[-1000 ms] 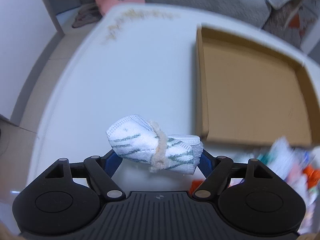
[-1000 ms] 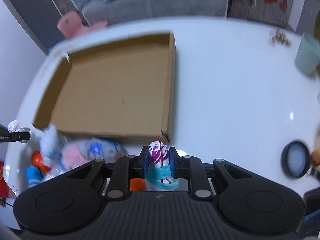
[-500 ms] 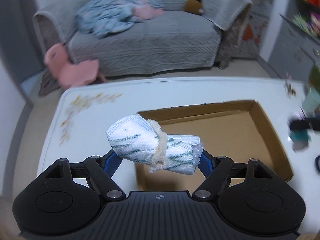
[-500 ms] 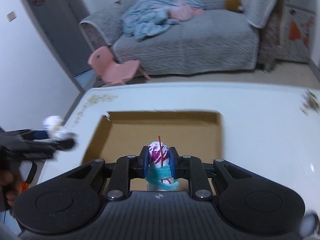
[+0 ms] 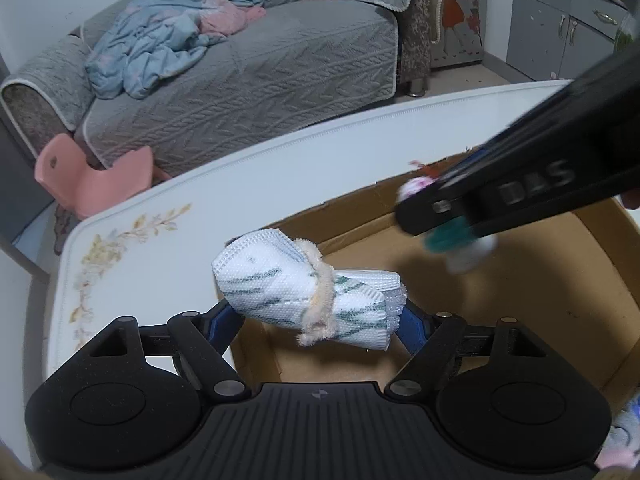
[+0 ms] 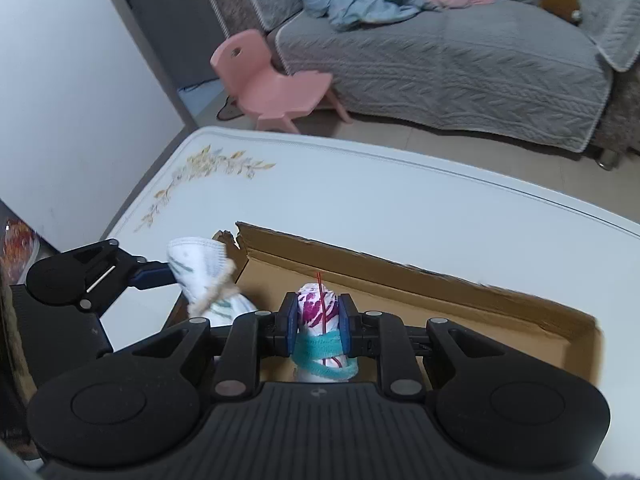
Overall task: Organize objects
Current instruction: 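Place both sock rolls into the cardboard tray and open both grippers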
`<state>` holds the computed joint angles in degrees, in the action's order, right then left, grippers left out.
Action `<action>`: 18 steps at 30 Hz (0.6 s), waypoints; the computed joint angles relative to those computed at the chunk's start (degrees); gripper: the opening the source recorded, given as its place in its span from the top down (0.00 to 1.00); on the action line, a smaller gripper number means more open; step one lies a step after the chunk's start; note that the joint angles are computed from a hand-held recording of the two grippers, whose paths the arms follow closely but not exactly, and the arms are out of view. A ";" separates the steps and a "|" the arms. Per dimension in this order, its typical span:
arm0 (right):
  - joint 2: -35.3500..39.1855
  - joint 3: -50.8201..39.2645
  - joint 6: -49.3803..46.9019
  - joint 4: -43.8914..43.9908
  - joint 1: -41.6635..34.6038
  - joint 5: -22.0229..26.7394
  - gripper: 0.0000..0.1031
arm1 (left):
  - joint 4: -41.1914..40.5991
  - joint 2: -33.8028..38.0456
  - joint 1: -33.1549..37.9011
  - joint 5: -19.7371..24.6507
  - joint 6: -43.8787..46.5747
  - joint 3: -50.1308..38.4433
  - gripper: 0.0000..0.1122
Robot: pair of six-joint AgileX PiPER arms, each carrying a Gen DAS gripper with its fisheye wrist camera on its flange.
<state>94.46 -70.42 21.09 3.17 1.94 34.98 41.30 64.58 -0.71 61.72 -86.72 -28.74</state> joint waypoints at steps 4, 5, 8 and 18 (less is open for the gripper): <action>3.40 -2.36 -0.08 -0.71 0.66 0.67 0.82 | 1.06 2.10 2.21 -4.05 1.10 1.91 0.27; 4.31 -2.98 0.21 -1.31 1.09 1.09 0.82 | 1.37 2.83 2.75 -4.94 1.43 2.23 0.27; 6.68 -4.18 0.50 -2.15 2.09 1.63 0.82 | 2.58 4.14 4.19 -7.45 1.17 3.23 0.26; 6.14 -1.93 0.31 0.65 1.46 0.31 0.72 | 4.49 4.31 1.68 -6.78 -0.87 4.14 0.24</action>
<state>100.60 -72.35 21.40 3.82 3.40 35.29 45.79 68.89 0.97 54.93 -87.60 -24.60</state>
